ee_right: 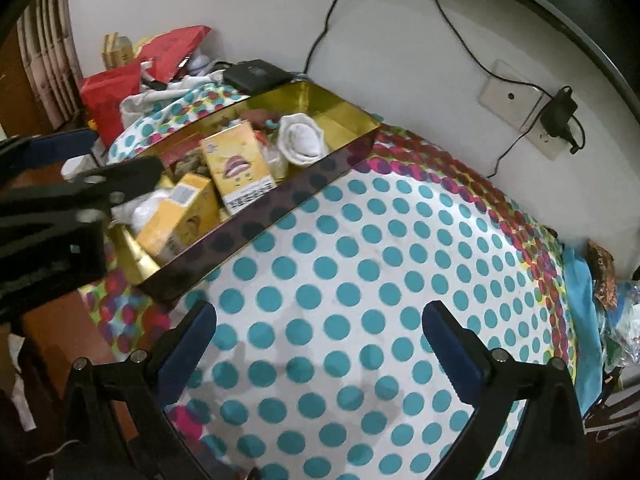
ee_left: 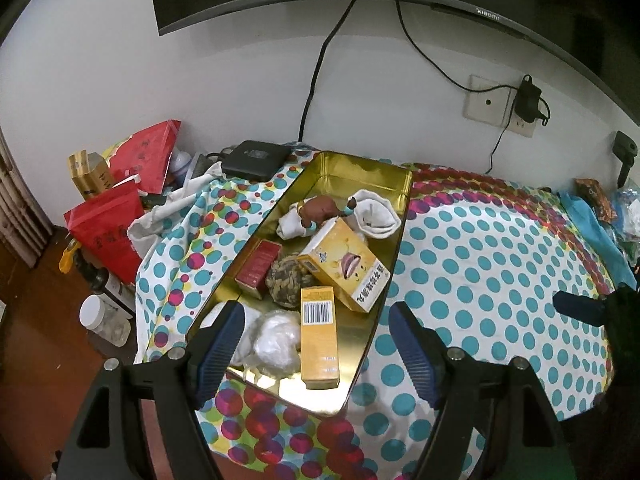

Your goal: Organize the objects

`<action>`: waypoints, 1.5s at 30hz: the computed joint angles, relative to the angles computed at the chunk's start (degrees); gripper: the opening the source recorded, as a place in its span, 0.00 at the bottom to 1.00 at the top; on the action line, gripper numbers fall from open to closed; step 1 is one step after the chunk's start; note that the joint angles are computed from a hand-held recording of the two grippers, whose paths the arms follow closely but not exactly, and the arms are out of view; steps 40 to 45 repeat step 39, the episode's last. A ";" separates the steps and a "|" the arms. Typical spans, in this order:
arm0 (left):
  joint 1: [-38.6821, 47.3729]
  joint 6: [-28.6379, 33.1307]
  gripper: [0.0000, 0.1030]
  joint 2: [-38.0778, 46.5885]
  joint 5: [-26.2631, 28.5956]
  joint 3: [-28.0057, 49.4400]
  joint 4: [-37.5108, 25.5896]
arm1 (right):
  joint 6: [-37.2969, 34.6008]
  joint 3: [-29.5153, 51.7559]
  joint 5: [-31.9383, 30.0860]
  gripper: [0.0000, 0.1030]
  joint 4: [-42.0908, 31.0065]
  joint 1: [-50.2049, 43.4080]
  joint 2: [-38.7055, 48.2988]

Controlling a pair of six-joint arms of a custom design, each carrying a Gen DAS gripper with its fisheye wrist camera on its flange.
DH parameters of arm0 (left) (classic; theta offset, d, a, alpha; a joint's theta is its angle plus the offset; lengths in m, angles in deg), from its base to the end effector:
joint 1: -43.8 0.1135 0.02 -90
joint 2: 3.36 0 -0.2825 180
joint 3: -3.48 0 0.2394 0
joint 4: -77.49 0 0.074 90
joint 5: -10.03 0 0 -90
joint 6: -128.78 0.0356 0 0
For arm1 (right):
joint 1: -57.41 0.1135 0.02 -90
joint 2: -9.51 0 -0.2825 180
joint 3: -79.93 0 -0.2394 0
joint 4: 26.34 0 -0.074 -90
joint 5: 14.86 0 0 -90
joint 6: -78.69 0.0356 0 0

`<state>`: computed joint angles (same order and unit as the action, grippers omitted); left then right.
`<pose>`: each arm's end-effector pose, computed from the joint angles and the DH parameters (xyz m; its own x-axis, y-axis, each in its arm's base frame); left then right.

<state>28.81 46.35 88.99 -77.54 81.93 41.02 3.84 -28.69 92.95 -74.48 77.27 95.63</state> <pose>0.3221 -0.0878 0.2539 -0.7000 0.3237 -0.6366 0.3801 0.9235 0.0517 0.2685 0.0854 0.2384 -0.8583 -0.0455 -0.5112 0.0332 0.9891 -0.1436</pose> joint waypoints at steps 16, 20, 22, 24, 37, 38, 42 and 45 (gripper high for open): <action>0.16 0.70 0.74 -2.28 -2.76 -2.98 -1.82 | 1.18 2.92 1.77 0.99 -5.23 5.05 -3.28; -0.45 0.63 0.75 -2.23 -2.71 -3.20 -1.74 | 1.33 2.78 1.20 0.99 -5.70 5.43 -3.53; -0.28 -0.01 0.75 -2.21 -1.89 -3.05 -1.86 | 1.30 2.81 1.42 0.99 -6.07 5.77 -3.56; -0.22 -0.17 0.75 -2.33 -1.73 -3.06 -1.77 | 1.32 2.76 1.22 0.99 -6.31 5.80 -3.79; -1.05 0.14 0.75 -4.16 -3.11 -4.14 -1.15 | 1.19 3.48 1.80 0.99 -7.12 5.52 -4.19; -1.30 0.18 0.75 -4.40 -3.81 -4.40 -0.92 | 1.17 3.59 1.66 0.99 -7.18 5.46 -4.12; -1.41 0.10 0.74 -4.44 -4.25 -4.41 -1.02 | 1.02 3.53 1.67 0.99 -7.11 5.49 -4.12; -1.41 0.10 0.74 -4.44 -4.25 -4.41 -1.02 | 1.02 3.53 1.67 0.99 -7.11 5.49 -4.12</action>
